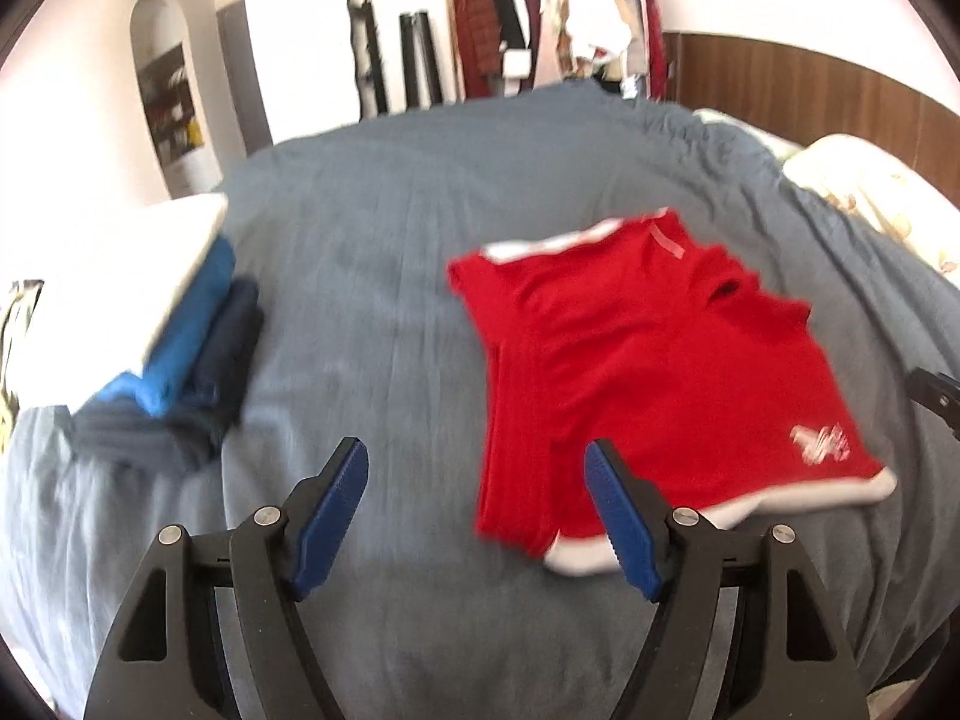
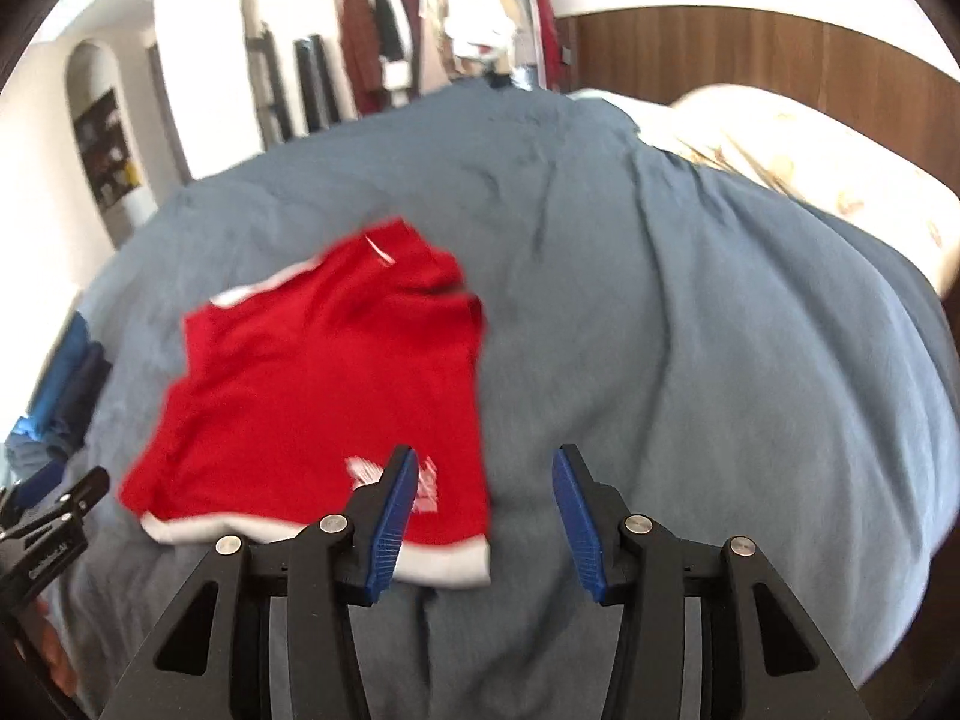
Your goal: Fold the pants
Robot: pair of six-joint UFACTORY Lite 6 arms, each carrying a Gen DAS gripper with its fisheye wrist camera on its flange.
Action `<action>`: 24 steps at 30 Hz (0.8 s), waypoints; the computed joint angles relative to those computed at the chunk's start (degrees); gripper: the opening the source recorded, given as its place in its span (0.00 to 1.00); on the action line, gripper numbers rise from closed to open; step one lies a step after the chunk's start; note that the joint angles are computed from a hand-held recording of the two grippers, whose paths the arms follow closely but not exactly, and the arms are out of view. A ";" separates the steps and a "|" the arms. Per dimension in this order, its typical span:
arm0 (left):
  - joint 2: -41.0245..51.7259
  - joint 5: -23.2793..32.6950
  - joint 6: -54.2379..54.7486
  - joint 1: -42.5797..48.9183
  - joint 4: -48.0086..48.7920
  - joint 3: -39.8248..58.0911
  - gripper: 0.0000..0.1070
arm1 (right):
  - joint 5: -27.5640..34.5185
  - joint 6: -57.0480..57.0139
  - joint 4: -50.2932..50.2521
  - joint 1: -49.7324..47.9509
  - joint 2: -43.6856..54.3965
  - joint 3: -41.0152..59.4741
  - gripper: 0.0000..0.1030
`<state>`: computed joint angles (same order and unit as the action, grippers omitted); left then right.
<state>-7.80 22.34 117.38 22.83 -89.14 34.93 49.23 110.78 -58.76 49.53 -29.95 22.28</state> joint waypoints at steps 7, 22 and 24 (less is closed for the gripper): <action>5.95 1.87 -1.03 -6.52 -0.89 10.07 0.69 | -16.82 -7.19 -7.81 -18.99 3.76 6.02 0.46; 39.34 4.04 -19.79 -20.37 15.86 53.75 0.69 | -38.04 7.08 -35.49 -41.23 26.52 20.30 0.46; 45.33 4.92 -26.46 -21.66 22.67 61.92 0.69 | -39.86 14.08 -43.17 -43.06 31.73 23.56 0.46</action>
